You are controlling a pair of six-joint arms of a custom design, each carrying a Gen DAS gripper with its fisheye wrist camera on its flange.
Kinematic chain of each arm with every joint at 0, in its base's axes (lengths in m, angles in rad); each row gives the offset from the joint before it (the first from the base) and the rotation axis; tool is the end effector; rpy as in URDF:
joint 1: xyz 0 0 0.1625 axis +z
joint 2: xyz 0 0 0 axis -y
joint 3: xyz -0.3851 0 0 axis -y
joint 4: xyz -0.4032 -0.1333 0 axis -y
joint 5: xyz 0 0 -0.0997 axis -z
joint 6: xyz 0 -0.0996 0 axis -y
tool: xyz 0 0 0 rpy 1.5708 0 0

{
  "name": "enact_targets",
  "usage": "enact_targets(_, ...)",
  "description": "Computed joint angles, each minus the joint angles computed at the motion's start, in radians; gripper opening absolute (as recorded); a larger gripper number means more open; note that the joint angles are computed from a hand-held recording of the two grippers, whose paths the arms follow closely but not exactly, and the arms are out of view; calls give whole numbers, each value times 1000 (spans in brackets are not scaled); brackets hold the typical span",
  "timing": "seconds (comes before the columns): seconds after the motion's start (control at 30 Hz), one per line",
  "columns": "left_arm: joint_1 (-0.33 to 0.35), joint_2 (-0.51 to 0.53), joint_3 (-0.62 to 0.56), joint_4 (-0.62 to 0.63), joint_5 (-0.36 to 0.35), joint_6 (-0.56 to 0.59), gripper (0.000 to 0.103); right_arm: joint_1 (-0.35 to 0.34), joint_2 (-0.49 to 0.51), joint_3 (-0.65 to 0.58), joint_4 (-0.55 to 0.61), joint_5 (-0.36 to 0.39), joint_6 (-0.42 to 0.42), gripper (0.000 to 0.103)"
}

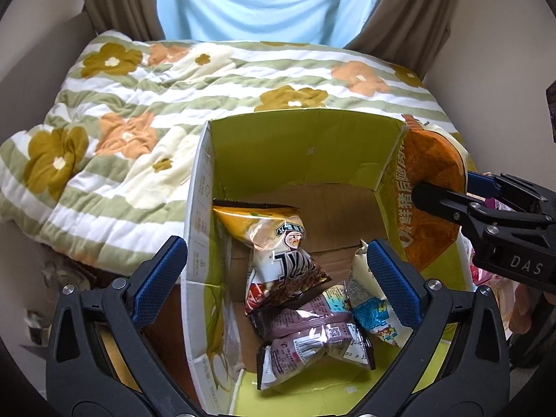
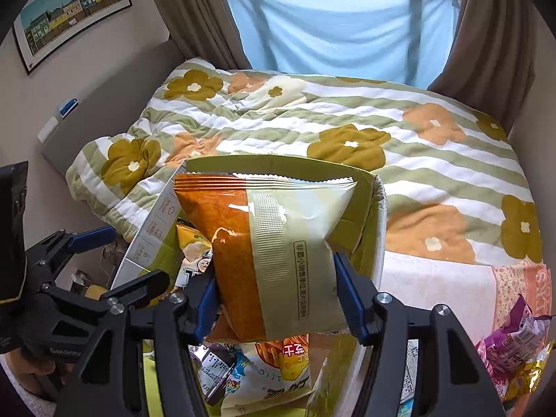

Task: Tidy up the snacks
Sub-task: 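Release yellow bag into box with left tool while right tool releases orange bag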

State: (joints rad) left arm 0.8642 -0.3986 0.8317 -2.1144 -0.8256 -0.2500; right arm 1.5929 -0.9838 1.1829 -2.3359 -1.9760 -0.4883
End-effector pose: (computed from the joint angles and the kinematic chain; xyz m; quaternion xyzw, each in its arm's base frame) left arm -0.3849 -0.7602 0.0810 0.1909 0.9104 -0.2130 0.2990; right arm 0.1104 -0.7395 0.3796 0.1831 -0.9243 0.2215 0.2512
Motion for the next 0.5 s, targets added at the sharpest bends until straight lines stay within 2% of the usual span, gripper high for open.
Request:
enact_targets(0.07, -5, 0, 4, 9, 33, -3, 103, -2, 17, -24, 20, -7, 1, 56)
enact_targets(0.2, -5, -17, 28, -4, 42, -23, 103, -2, 36, -46, 37, -12, 10, 57)
enact_targets(0.27, -5, -23, 35, -5, 47, -32, 103, -2, 38, -45, 36, -8, 11, 61)
enact_targets(0.3, -6, -24, 37, -4, 50, -35, 103, -2, 37, -43, 29, -2, 9, 71)
enact_targets(0.33, -6, -25, 38, -2, 53, -38, 103, -2, 34, -39, 20, 5, 6, 86)
enact_targets(0.37, -7, -27, 41, -3, 54, -41, 103, -1, 30, -34, 11, 12, 2, 94)
enact_targets(0.5, -12, -38, 59, -10, 55, -49, 103, -2, 9, -12, -4, 30, -2, 95)
